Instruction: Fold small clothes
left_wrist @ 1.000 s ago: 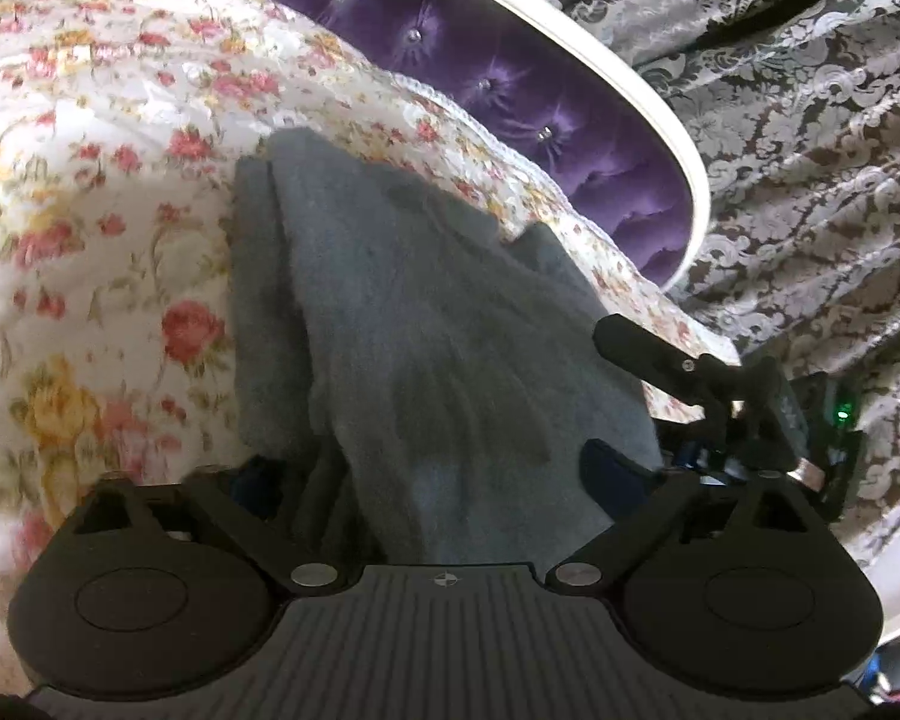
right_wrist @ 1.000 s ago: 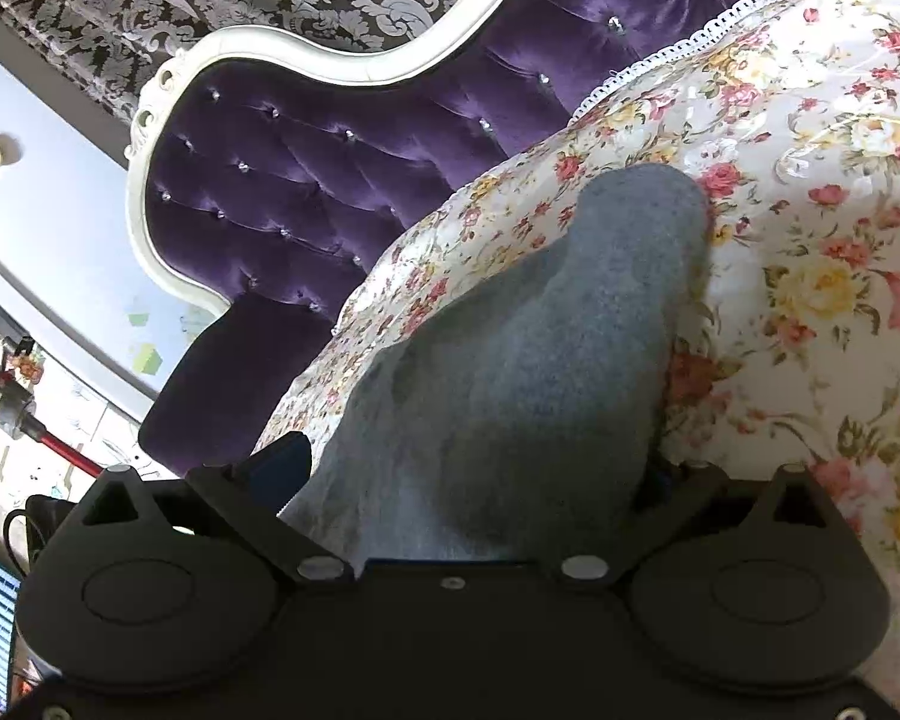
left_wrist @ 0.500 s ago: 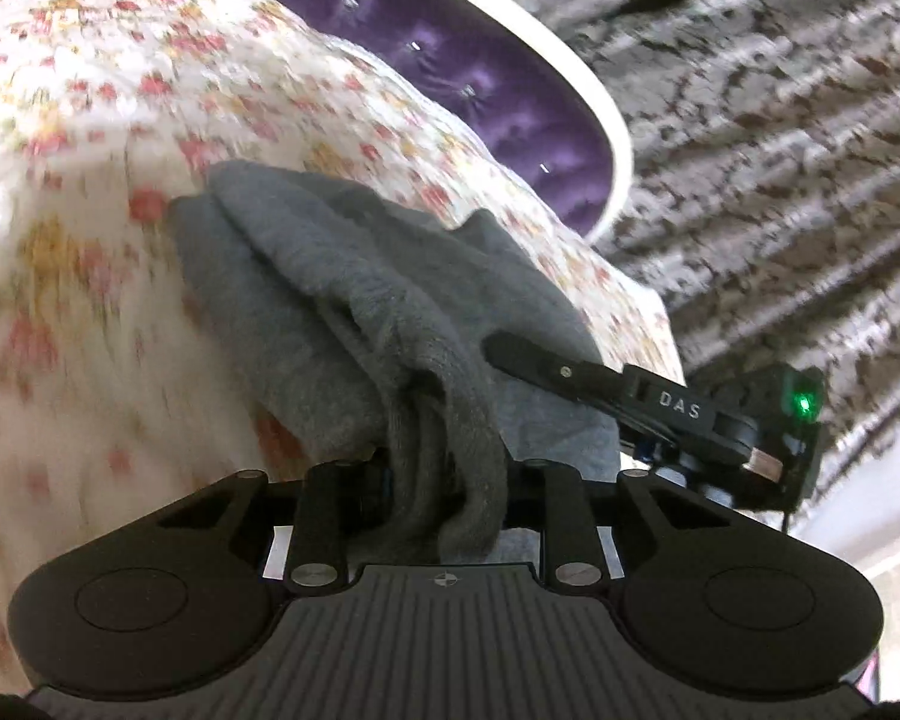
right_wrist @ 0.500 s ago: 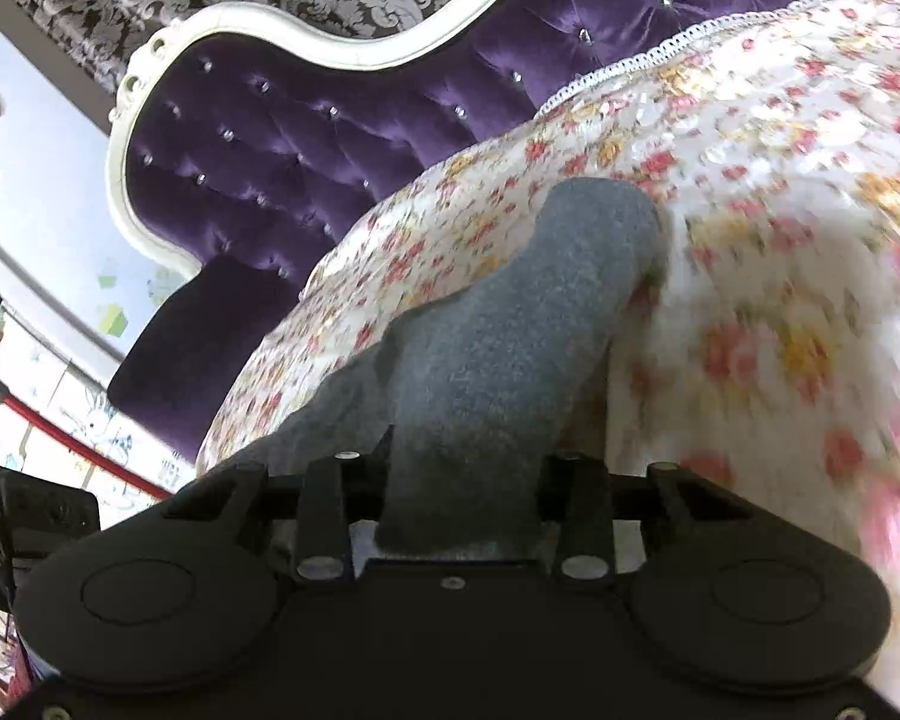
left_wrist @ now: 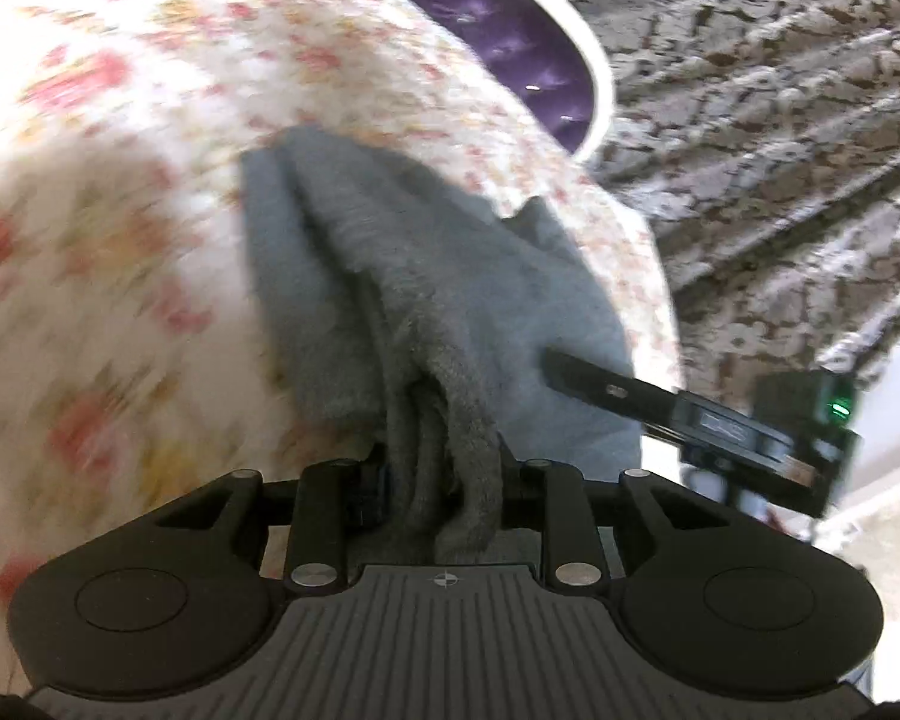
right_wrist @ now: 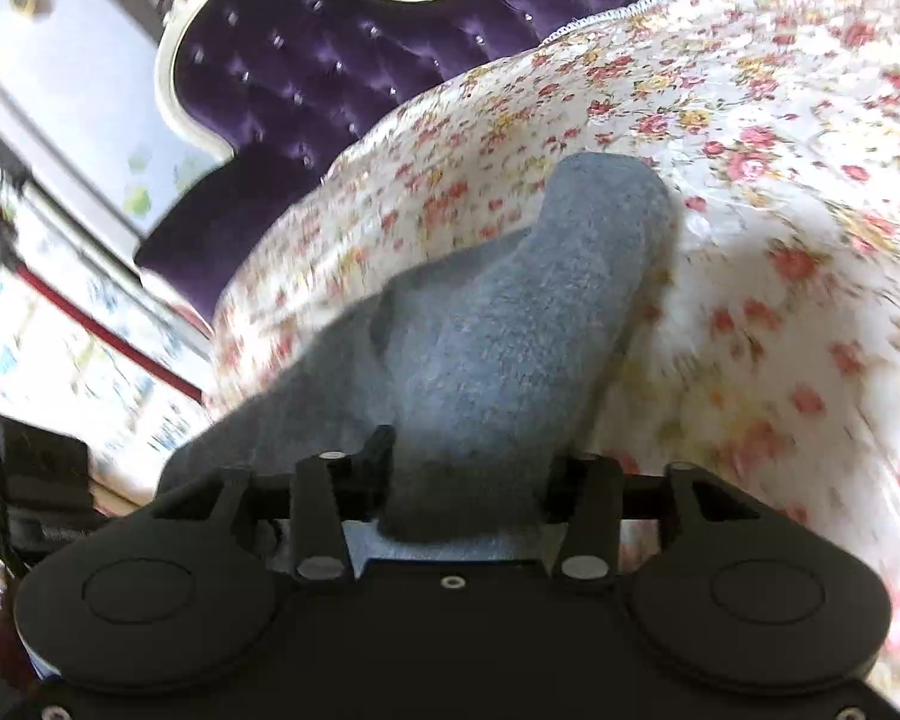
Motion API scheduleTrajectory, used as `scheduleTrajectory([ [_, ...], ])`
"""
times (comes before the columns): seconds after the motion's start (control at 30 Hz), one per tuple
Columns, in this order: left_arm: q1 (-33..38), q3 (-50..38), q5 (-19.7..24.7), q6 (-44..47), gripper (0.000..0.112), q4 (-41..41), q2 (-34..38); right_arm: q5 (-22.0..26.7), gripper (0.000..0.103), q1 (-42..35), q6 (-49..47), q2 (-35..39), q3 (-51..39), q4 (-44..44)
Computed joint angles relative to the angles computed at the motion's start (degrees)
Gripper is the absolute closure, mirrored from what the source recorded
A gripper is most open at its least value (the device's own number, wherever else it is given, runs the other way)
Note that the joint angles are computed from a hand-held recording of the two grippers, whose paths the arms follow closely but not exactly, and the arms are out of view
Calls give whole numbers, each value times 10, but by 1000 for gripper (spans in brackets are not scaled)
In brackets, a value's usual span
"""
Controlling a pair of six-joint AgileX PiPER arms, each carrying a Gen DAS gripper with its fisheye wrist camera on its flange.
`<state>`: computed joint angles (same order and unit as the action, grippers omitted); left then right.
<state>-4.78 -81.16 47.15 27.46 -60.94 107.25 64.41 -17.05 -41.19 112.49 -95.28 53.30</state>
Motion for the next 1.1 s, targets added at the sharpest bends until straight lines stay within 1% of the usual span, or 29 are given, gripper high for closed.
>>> scheduleTrajectory([
  [0.07,-1,35,-35,0,82,9,-18,-30,35,-1,-33,-33,50,-7],
  [0.13,3,69,-51,14,82,-6,-35,-55,27,-3,-62,-62,97,-8],
  [0.17,4,79,-57,13,82,-9,-43,-62,26,-7,-74,-72,114,-3],
  [0.27,-15,100,-102,-14,80,55,-86,-68,24,-25,-99,-101,151,10],
  [0.37,-34,117,-143,-29,80,120,-138,-84,23,-37,-129,-129,177,18],
  [0.4,-40,118,-154,-35,79,142,-152,-91,23,-39,-139,-138,183,21],
  [0.5,-65,121,-205,-56,73,204,-188,-121,22,-40,-176,-164,201,36],
  [0.53,-72,119,-222,-55,69,210,-191,-131,21,-38,-189,-170,205,42],
  [0.57,-77,112,-232,-37,67,200,-187,-141,20,-37,-205,-175,211,53],
  [0.6,-80,105,-238,-16,67,186,-180,-149,20,-36,-223,-178,216,70],
  [0.67,-95,74,-252,-3,67,179,-149,-152,20,-31,-241,-173,213,92],
  [0.7,-100,59,-257,17,67,160,-131,-156,23,-27,-245,-170,211,97],
  [0.73,-107,39,-260,14,67,162,-111,-161,31,-23,-252,-168,211,105],
  [0.77,-115,17,-262,5,67,169,-90,-162,35,-19,-256,-165,207,108],
  [0.83,-127,-14,-272,-1,67,176,-59,-167,48,-9,-256,-161,200,108],
  [0.87,-130,-19,-277,7,67,171,-49,-173,52,-5,-262,-161,200,114],
  [0.9,-131,-26,-281,17,67,165,-38,-179,57,-1,-270,-161,199,119],
  [0.93,-134,-31,-286,3,67,180,-27,-184,58,4,-271,-159,195,120],
  [0.97,-136,-40,-283,-21,67,204,-16,-184,58,6,-272,-154,188,122],
  [1.0,-133,-40,-276,-23,67,209,-10,-184,58,9,-272,-148,179,125],
  [1.03,-131,-45,-265,-48,67,235,-1,-184,58,12,-276,-143,173,128],
  [1.1,-131,-51,-242,-130,67,322,13,-188,58,22,-275,-133,160,128],
])
